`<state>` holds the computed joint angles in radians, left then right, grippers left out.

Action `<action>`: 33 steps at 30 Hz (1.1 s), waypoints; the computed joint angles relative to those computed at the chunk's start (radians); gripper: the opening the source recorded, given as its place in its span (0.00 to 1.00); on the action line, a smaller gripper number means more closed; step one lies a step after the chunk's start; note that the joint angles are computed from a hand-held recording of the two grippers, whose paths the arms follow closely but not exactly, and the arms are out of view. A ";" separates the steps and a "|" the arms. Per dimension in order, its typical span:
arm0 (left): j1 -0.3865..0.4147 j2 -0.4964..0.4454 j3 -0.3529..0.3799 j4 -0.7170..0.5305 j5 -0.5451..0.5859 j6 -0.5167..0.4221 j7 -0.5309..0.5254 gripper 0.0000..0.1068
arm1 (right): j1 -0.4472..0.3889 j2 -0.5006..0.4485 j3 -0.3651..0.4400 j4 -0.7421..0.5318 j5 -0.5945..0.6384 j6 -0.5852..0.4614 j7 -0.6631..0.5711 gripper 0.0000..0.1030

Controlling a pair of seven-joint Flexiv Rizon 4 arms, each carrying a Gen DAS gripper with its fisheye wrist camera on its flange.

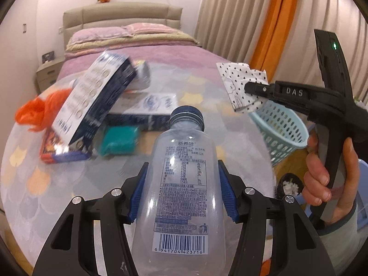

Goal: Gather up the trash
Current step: 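Grasp the clear water bottle with the left tool while the right tool grasps the dotted paper bag, then carry the bottle and paper bag over the wastebasket with both tools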

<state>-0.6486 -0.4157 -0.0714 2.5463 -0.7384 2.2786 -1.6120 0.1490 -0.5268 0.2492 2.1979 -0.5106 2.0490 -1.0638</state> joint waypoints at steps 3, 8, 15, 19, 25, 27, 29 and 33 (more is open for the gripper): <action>0.011 -0.005 0.001 -0.032 0.024 0.001 0.018 0.51 | -0.004 0.016 -0.018 0.017 0.022 0.026 -0.012 0.03; 0.015 -0.030 -0.001 -0.123 0.049 -0.018 0.067 0.51 | -0.026 0.039 -0.052 0.039 0.056 0.063 -0.022 0.03; 0.059 -0.083 -0.011 -0.281 0.142 -0.083 0.114 0.51 | -0.069 0.044 -0.098 0.039 0.111 0.085 -0.022 0.03; 0.072 -0.138 -0.017 -0.408 0.189 -0.151 0.132 0.51 | -0.124 0.027 -0.105 0.021 0.108 0.068 0.006 0.03; 0.105 -0.230 -0.029 -0.575 0.281 -0.267 0.113 0.51 | -0.138 -0.005 -0.153 -0.016 0.173 -0.008 0.015 0.03; 0.105 -0.265 -0.021 -0.634 0.298 -0.308 0.106 0.51 | -0.139 -0.015 -0.162 -0.028 0.193 -0.037 0.012 0.03; 0.047 -0.307 0.043 -0.706 0.266 -0.363 0.107 0.51 | -0.138 -0.027 -0.172 -0.041 0.210 -0.074 0.005 0.03; -0.036 -0.362 0.137 -0.799 0.240 -0.447 0.084 0.51 | -0.130 -0.047 -0.185 -0.057 0.243 -0.112 -0.019 0.03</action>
